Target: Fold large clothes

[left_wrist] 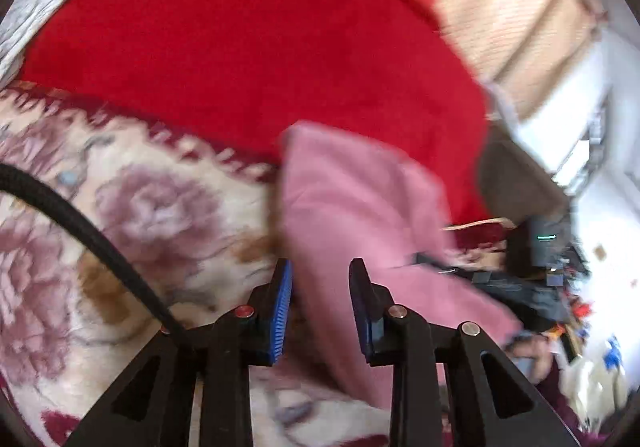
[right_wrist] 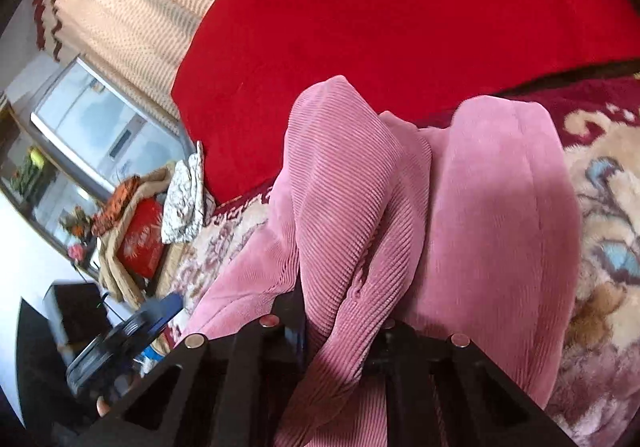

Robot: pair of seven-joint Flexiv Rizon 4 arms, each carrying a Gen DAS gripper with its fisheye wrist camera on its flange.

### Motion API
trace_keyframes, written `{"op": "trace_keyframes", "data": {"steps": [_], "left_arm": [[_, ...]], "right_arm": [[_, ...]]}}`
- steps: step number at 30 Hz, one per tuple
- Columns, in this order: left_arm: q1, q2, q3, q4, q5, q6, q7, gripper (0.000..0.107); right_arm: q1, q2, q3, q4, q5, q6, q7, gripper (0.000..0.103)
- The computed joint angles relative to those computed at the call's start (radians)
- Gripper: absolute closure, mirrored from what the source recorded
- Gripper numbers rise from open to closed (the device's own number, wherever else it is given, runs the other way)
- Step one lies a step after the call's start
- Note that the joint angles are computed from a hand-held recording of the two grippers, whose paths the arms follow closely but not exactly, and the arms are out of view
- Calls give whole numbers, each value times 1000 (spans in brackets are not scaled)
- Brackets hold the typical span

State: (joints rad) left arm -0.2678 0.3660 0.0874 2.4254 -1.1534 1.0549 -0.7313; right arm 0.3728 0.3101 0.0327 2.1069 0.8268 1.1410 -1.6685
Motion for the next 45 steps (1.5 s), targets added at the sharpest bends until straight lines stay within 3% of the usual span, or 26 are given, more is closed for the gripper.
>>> {"op": "trace_keyframes", "data": {"steps": [2,3,4,7,11,14,18,19,22,26,29,31,34,35,37,39,40,41,42,43,45], "left_arm": [[0,-28,-21,-6,54,-15,-16,85],[-16,-11,-51,12,75,39,-9,91],[-41,-4,-70,21,82,85,17,107],[-146,14,-100,42,52,224,85,107],[-285,15,-96,27,-119,256,175,107],[-341,-6,-142,16,-202,302,236,107],[-340,-92,-165,-18,-197,272,214,107],[-335,-106,-172,-23,-184,274,211,105],[-326,-134,-198,-37,-120,321,175,105],[-306,-96,-149,-33,-29,274,109,105],[-351,-77,-148,-18,-71,436,195,103],[-382,-75,-118,-17,-112,446,222,97],[-285,-128,-148,6,147,469,51,97],[-291,-135,-160,11,147,508,65,96],[-350,-161,-126,-2,138,537,90,96],[-422,-174,-79,-11,75,559,120,96],[-450,-175,-60,-12,43,564,149,96],[-452,-173,-56,-11,41,564,156,96],[-454,-174,-55,-11,37,566,159,96],[-461,-175,-52,-12,25,567,163,96],[-458,-170,-51,-15,13,554,165,96]], "right_arm": [[7,-4,-3,-8,8,0,-8,88],[6,-3,3,-6,8,11,-7,88],[2,1,13,-2,0,29,1,88],[-13,39,57,30,-50,126,41,88],[-54,126,106,101,-149,248,125,88],[-164,168,176,175,-254,298,246,88],[-217,104,146,211,-351,231,351,88],[-202,80,120,215,-374,205,359,88],[-64,54,-40,200,-252,136,264,88],[-54,58,-36,206,-266,156,241,87],[-44,66,-37,205,-262,174,251,87],[-11,107,-60,213,-226,211,207,87],[-18,88,4,215,-297,320,216,87],[-58,47,36,211,-370,295,280,86],[-54,-15,21,193,-385,222,341,80],[8,1,-55,172,-246,200,284,75],[7,17,-69,167,-234,167,301,65],[-23,32,-55,169,-243,143,343,46],[-76,49,-16,184,-284,132,417,35],[-144,62,41,206,-349,140,514,28],[-233,117,111,263,-440,186,655,28]]}}
